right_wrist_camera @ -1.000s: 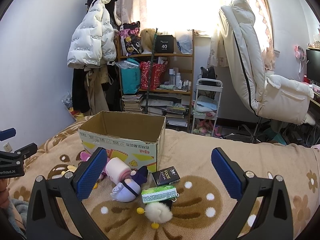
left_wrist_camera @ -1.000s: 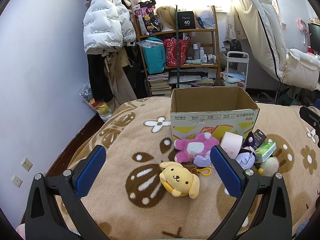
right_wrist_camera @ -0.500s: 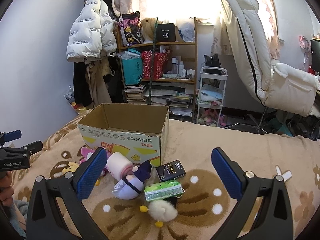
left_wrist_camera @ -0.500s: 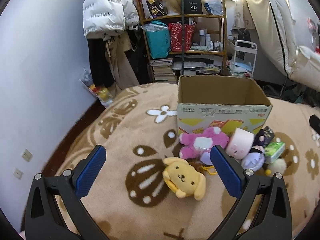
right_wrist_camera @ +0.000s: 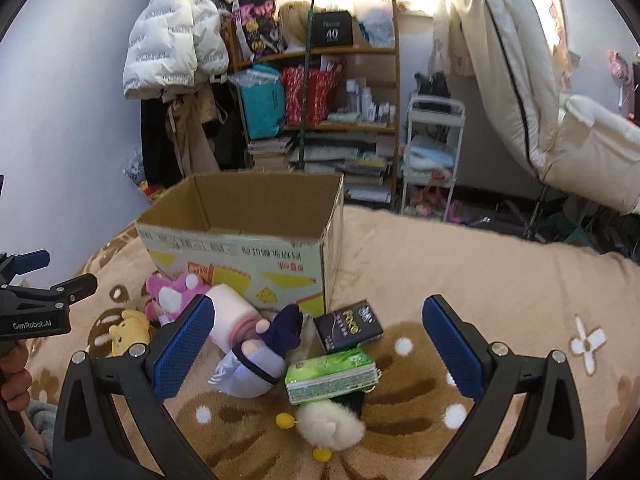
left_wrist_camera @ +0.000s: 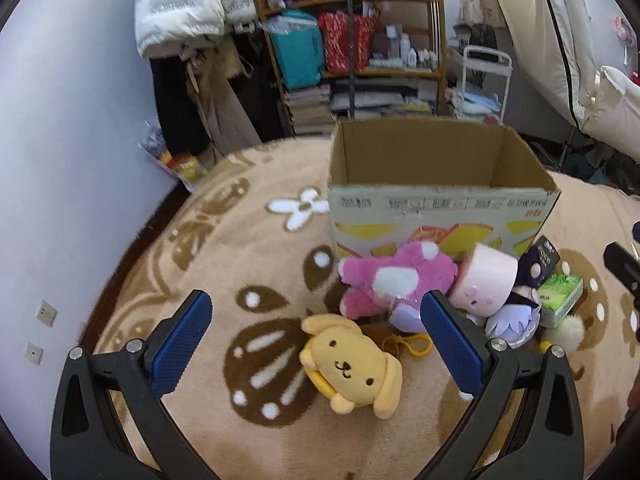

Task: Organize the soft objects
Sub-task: 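Lower left tool onto yellow plush dog while right tool reaches green tissue pack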

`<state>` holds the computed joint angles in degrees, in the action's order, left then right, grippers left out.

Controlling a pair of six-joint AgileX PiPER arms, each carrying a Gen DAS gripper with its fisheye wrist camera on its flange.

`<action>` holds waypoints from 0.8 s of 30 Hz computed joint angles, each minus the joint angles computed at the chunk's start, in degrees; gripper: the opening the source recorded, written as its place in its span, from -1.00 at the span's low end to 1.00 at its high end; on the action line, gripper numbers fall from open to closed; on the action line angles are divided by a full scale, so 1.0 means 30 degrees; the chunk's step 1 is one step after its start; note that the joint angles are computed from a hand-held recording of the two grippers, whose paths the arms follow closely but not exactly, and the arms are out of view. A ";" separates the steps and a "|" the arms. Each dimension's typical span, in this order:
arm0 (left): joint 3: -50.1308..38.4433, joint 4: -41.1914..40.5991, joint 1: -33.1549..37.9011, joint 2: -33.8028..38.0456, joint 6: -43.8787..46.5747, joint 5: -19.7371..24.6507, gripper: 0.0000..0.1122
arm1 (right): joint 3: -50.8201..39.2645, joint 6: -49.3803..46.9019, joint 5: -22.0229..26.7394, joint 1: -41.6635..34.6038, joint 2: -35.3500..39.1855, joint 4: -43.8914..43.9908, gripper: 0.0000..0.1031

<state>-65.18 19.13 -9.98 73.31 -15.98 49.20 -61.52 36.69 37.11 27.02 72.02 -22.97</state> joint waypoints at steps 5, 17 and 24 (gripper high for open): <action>-0.0507 -0.3106 0.1189 0.1771 0.2466 0.0631 0.83 | -0.0307 -0.1914 0.0171 -0.0734 0.1157 0.2207 1.00; -0.0908 -0.5242 0.1746 0.5091 0.4561 0.1976 0.82 | -0.0681 -0.4077 0.1220 -0.1906 0.3435 0.4239 0.91; -0.1328 -0.5145 0.1282 0.6493 0.4547 0.2998 0.82 | -0.0835 -0.5262 0.1824 -0.2208 0.4184 0.5181 0.60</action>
